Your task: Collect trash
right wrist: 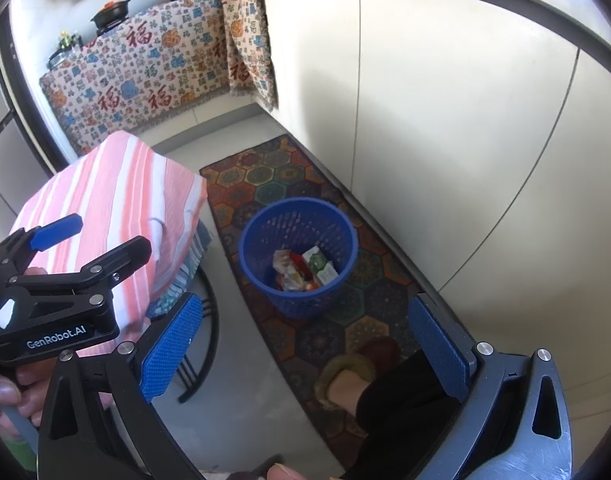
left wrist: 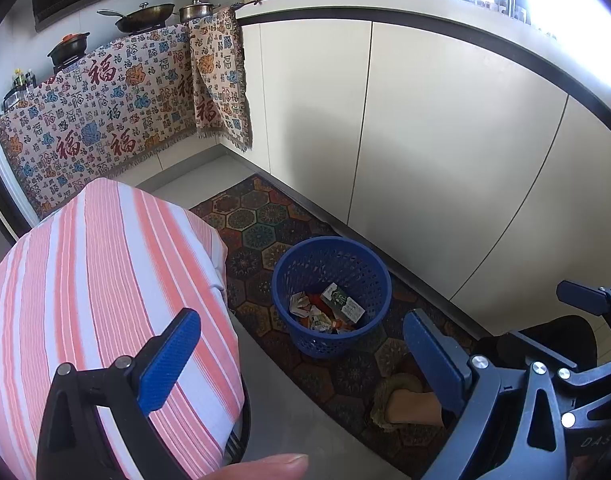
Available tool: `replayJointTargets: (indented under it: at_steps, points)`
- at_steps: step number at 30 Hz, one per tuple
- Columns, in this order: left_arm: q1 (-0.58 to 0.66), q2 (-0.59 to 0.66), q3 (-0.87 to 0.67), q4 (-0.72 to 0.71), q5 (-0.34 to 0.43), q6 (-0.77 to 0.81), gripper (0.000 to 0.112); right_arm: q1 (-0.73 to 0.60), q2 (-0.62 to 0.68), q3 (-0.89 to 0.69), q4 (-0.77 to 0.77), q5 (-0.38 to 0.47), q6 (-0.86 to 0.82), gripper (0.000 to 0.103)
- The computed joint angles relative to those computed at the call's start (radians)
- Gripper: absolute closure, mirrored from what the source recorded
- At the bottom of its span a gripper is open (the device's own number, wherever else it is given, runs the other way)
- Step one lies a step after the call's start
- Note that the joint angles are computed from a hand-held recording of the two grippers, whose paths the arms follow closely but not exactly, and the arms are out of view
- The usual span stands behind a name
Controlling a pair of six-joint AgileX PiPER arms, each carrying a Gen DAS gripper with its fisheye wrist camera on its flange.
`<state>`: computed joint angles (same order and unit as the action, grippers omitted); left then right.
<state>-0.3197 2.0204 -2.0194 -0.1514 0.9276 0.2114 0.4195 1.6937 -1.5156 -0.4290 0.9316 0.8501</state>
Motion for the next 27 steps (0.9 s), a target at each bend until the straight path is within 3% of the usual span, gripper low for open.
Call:
replayJointTargets:
  at_steps: [27]
  points:
    - [-0.007, 0.007, 0.000, -0.001, 0.006, 0.013, 0.009, -0.008, 0.003, -0.003, 0.016, 0.000, -0.006, 0.000]
